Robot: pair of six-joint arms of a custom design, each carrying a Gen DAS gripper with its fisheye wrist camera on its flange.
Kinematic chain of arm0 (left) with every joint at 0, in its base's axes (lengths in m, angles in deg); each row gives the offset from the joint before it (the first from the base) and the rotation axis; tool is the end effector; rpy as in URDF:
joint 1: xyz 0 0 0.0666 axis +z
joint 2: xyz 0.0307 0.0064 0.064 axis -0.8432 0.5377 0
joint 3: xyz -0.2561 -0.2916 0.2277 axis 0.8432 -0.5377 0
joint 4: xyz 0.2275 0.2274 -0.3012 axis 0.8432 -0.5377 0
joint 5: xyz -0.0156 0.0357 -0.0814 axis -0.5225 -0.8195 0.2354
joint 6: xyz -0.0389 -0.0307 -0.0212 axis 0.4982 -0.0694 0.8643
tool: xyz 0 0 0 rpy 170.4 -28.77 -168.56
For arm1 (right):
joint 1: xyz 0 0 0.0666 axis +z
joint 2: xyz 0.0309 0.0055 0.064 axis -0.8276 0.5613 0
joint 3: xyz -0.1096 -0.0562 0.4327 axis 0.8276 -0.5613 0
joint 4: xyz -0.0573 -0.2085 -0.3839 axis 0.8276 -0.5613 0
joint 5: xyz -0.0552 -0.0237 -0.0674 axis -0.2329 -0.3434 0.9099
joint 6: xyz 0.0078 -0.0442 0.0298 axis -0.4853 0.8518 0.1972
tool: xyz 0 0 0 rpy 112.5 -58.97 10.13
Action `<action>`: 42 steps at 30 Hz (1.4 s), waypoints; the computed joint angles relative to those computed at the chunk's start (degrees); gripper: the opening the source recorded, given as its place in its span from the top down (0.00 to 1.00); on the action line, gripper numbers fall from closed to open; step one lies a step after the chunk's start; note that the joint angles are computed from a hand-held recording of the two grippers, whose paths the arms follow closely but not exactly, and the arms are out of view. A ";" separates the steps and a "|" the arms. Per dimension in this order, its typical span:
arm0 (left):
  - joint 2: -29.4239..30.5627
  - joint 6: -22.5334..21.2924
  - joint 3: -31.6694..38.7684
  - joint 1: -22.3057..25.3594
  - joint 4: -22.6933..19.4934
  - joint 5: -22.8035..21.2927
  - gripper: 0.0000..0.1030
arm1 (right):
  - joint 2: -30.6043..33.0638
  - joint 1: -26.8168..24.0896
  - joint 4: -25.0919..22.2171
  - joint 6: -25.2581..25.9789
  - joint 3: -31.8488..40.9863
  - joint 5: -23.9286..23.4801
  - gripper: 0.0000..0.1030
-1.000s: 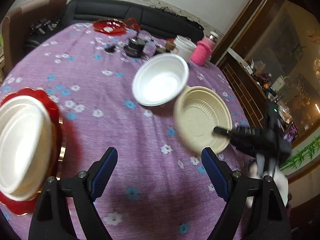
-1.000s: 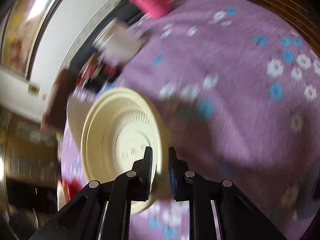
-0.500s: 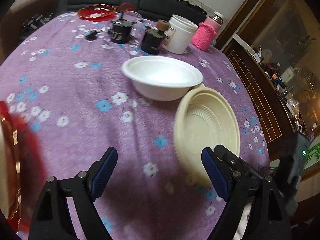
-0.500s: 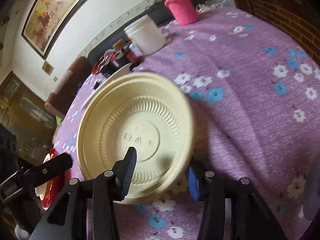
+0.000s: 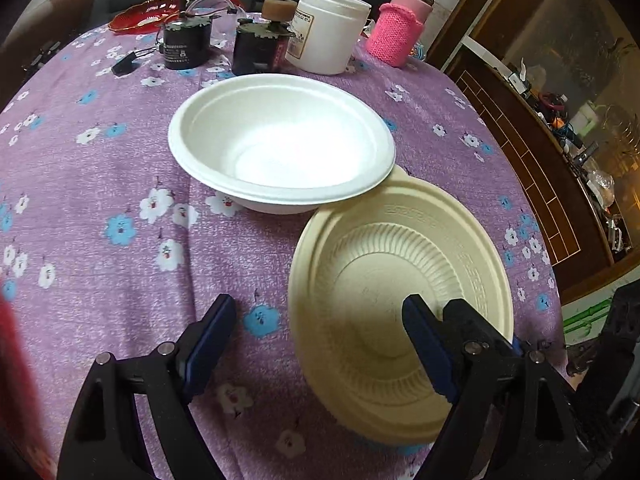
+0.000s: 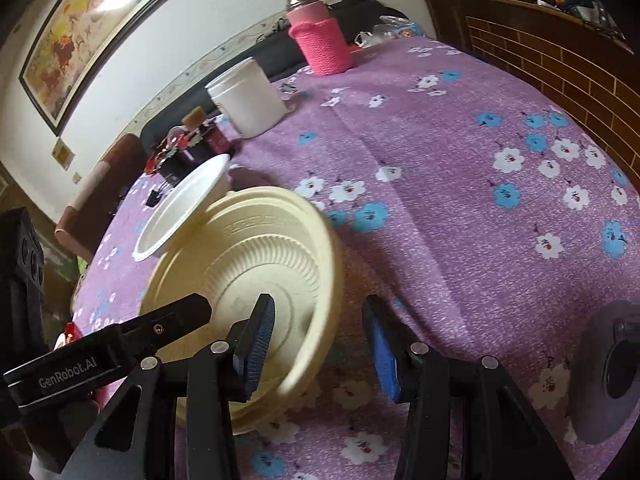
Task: Organize plates and bowls
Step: 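Grasp the rim of the beige plastic bowl with the right tool, then carry the beige bowl over to the red plate stack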
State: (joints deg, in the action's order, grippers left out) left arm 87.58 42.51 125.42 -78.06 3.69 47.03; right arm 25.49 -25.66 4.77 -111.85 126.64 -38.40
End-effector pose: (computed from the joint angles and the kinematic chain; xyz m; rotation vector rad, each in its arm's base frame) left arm 0.6660 -0.2635 0.3831 0.6495 2.5820 -0.5618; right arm 0.5224 0.2871 0.3598 0.7963 2.2248 0.2806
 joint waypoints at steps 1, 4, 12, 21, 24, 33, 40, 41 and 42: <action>0.21 -0.02 0.11 -0.04 -0.09 -0.21 0.25 | -0.04 -0.05 -0.02 -0.13 -0.07 0.06 0.52; -0.02 -1.20 -0.50 -0.40 0.94 -0.69 0.36 | 0.16 -0.07 -0.71 0.16 0.32 0.31 0.52; -0.43 -3.00 -0.99 -1.93 1.24 -5.12 0.50 | 0.98 0.14 -2.10 1.38 1.40 0.56 0.71; -2.14 -2.76 -2.91 -1.76 1.30 -3.32 0.66 | 0.78 0.43 -0.52 2.75 0.97 0.14 0.81; -3.32 -1.77 -4.28 -1.17 2.22 -2.30 0.66 | 0.44 0.68 0.97 3.61 0.60 0.27 0.81; -7.86 -2.21 -9.08 0.58 5.79 -2.09 0.66 | 0.04 1.73 6.84 7.83 -0.26 -0.31 0.81; -12.85 -4.62 -14.84 1.36 11.40 -5.42 0.66 | 0.52 3.43 9.22 11.44 0.42 0.39 0.81; -13.33 -4.78 -15.36 1.56 11.96 -5.67 0.66 | 0.57 3.62 9.53 11.58 0.48 0.33 0.81; -13.79 -4.92 -15.83 1.82 12.27 -5.59 0.66 | 0.64 3.85 9.90 11.82 0.61 0.19 0.81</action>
